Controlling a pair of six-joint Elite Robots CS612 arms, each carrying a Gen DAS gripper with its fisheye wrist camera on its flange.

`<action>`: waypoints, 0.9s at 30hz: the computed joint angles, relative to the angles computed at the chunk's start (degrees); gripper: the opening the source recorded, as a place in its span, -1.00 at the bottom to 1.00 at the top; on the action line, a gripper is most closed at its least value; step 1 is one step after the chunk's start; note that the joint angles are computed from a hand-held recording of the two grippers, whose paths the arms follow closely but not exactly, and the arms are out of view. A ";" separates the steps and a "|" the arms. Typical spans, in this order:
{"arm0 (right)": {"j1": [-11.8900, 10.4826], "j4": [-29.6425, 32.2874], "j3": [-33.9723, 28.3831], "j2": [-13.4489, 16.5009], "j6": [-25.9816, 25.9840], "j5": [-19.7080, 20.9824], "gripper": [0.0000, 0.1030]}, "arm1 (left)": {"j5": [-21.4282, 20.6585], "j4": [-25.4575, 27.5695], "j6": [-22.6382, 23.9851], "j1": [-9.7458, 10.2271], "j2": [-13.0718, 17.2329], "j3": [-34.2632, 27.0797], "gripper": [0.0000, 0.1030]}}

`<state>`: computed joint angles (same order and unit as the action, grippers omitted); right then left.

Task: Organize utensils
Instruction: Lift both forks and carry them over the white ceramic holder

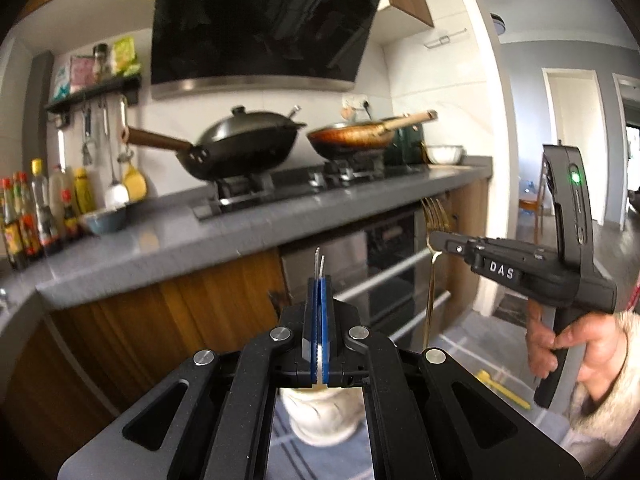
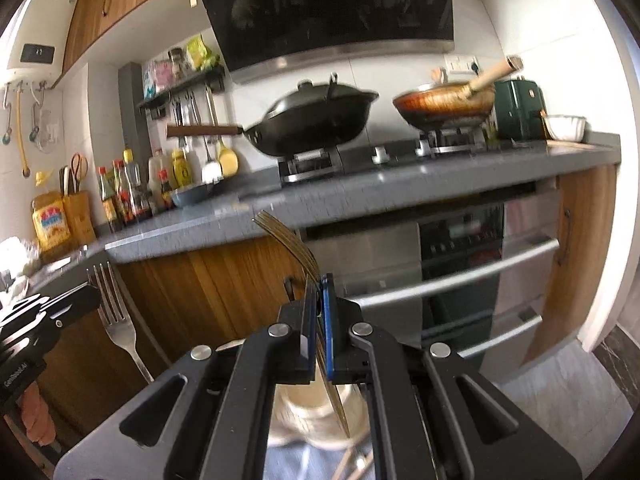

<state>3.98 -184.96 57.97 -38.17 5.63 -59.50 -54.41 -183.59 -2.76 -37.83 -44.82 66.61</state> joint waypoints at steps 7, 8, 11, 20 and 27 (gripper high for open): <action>1.48 0.77 -7.34 4.39 1.35 -2.05 -0.95 | 4.04 2.86 0.26 1.19 2.73 -5.78 -0.97; 1.52 1.23 -8.07 4.93 1.68 -1.96 -0.95 | 4.76 3.35 0.01 1.35 3.27 -6.64 -0.97; 1.63 2.93 -9.76 6.46 2.96 -1.28 -0.95 | 7.20 4.47 -0.38 1.64 4.66 -8.52 -0.97; 1.64 8.28 -10.45 8.40 1.48 -0.16 -0.95 | 8.80 10.98 -3.29 2.77 8.09 -11.31 -0.97; 1.36 9.92 -10.67 9.01 1.26 -0.38 -0.95 | 6.48 15.70 -5.78 3.46 9.43 -12.10 -0.97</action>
